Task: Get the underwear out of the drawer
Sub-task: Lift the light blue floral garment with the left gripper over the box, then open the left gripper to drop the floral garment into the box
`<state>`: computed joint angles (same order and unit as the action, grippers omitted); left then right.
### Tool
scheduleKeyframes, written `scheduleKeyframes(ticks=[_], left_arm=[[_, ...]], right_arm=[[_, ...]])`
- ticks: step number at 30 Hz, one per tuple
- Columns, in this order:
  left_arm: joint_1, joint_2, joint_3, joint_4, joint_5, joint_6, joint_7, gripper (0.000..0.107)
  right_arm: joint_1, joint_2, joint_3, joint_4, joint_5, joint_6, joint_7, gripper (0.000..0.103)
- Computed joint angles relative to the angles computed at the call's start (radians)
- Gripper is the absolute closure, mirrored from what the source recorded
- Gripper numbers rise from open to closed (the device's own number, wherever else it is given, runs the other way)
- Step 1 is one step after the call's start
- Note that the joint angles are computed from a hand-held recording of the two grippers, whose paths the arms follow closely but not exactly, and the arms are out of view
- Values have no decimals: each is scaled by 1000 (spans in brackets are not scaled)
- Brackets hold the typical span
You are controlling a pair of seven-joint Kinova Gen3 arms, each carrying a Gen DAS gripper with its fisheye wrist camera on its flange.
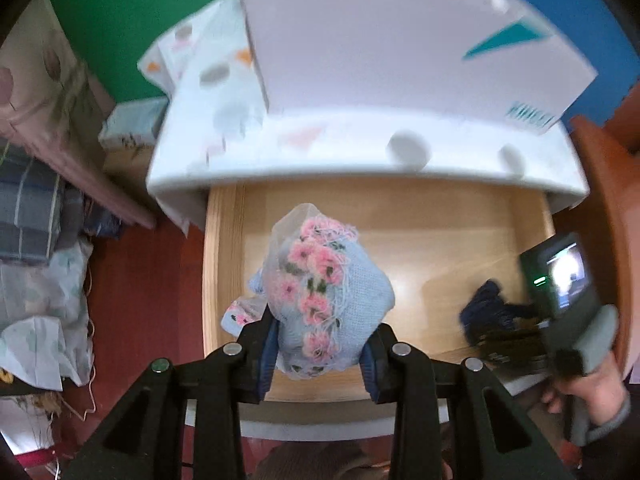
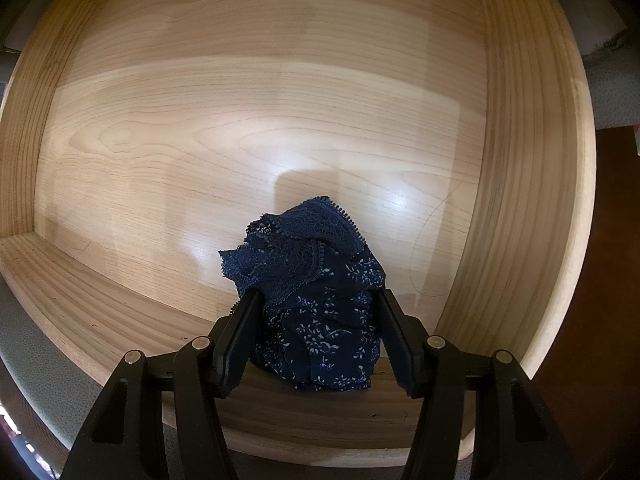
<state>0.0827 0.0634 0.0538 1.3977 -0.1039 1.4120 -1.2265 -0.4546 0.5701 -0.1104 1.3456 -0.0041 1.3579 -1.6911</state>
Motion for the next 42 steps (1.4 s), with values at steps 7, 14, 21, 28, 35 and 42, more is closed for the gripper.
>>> scheduleKeyframes(ticks=[7, 14, 21, 28, 35, 42], left_arm=[[18, -17, 17, -159, -43, 15, -4, 73], [41, 25, 18, -320, -104, 8, -33, 73], [50, 111, -3, -479, -121, 5, -77, 73], [30, 213, -35, -631, -83, 17, -99, 73], [19, 313, -49, -756, -46, 60, -116, 72], [44, 358, -61, -756, -51, 65, -131, 66]], right_arm=[[0, 0, 0, -1, 0, 1, 1, 49], [1, 1, 0, -1, 0, 0, 1, 49], [1, 2, 1, -3, 0, 1, 1, 49], [2, 1, 1, -4, 0, 2, 4, 49], [3, 1, 1, -2, -1, -2, 5, 49], [4, 3, 1, -3, -2, -5, 5, 49]])
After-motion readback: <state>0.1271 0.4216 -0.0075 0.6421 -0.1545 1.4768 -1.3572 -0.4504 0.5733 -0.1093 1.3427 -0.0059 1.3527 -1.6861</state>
